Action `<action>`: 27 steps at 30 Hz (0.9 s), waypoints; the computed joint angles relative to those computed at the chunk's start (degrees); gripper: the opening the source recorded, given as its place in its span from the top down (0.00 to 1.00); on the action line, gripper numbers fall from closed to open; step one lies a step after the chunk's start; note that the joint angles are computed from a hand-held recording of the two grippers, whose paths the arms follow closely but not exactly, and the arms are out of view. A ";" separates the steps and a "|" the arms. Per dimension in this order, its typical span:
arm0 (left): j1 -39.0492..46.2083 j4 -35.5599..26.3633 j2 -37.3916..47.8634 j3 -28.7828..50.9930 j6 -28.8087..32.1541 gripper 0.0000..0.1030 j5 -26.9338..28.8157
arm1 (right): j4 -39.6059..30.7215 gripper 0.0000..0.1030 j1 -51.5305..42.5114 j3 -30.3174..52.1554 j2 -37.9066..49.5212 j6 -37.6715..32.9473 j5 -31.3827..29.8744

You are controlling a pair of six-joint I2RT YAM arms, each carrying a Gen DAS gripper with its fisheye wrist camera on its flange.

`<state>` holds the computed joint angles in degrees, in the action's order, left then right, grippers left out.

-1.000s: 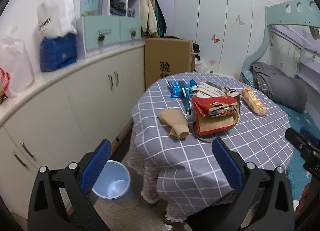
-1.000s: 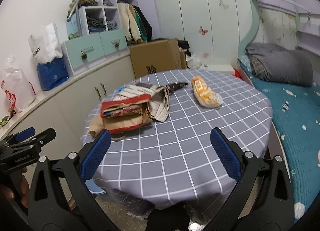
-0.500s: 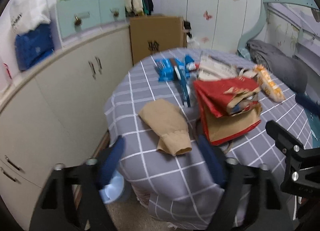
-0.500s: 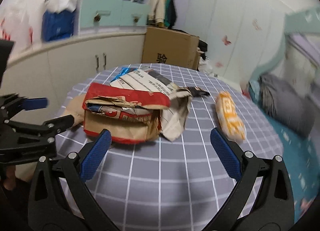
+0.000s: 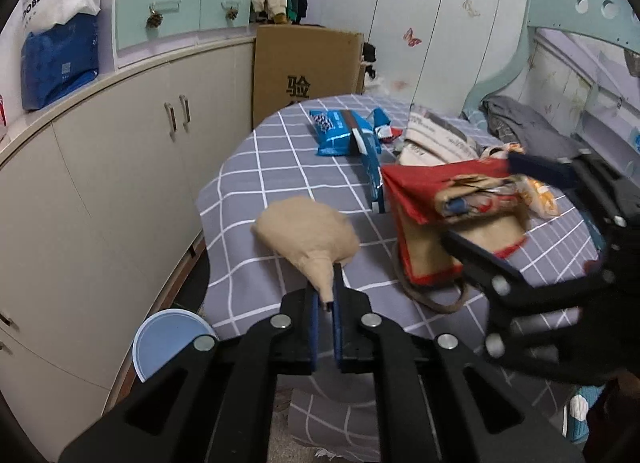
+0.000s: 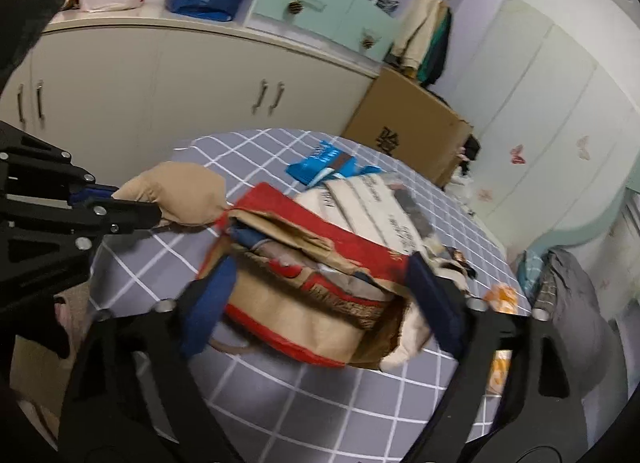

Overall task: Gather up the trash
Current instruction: 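Grasp the red-brown snack bag with the right tool while the left grasps the tan paper scrap, then carry both items over the blue wastebasket and open both tools to drop them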

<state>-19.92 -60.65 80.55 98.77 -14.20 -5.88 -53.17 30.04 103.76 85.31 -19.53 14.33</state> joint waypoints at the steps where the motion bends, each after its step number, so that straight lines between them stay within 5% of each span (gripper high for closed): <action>1: 0.11 0.10 -0.62 -0.29 0.01 0.95 -0.12 | -0.91 0.46 0.31 1.17 0.70 0.19 0.09; 3: 0.61 0.43 -1.93 -0.96 0.29 0.95 0.69 | -2.40 0.47 0.85 2.87 1.77 -0.17 1.01; 5: 1.23 0.46 -2.95 -1.42 0.35 0.95 1.19 | -4.38 0.69 0.78 5.47 3.15 0.44 1.07; 10: 3.03 1.23 -6.23 -2.97 0.18 0.95 3.39 | -6.17 0.81 1.70 7.34 2.93 3.07 1.00; 19: 9.92 1.43 -10.53 -3.48 0.39 0.95 8.06 | -6.88 0.83 7.27 12.64 2.53 7.13 5.59; 27: 28.36 1.37 -13.88 -4.80 3.88 0.95 18.81 | -9.09 0.83 15.37 26.75 9.54 15.27 5.68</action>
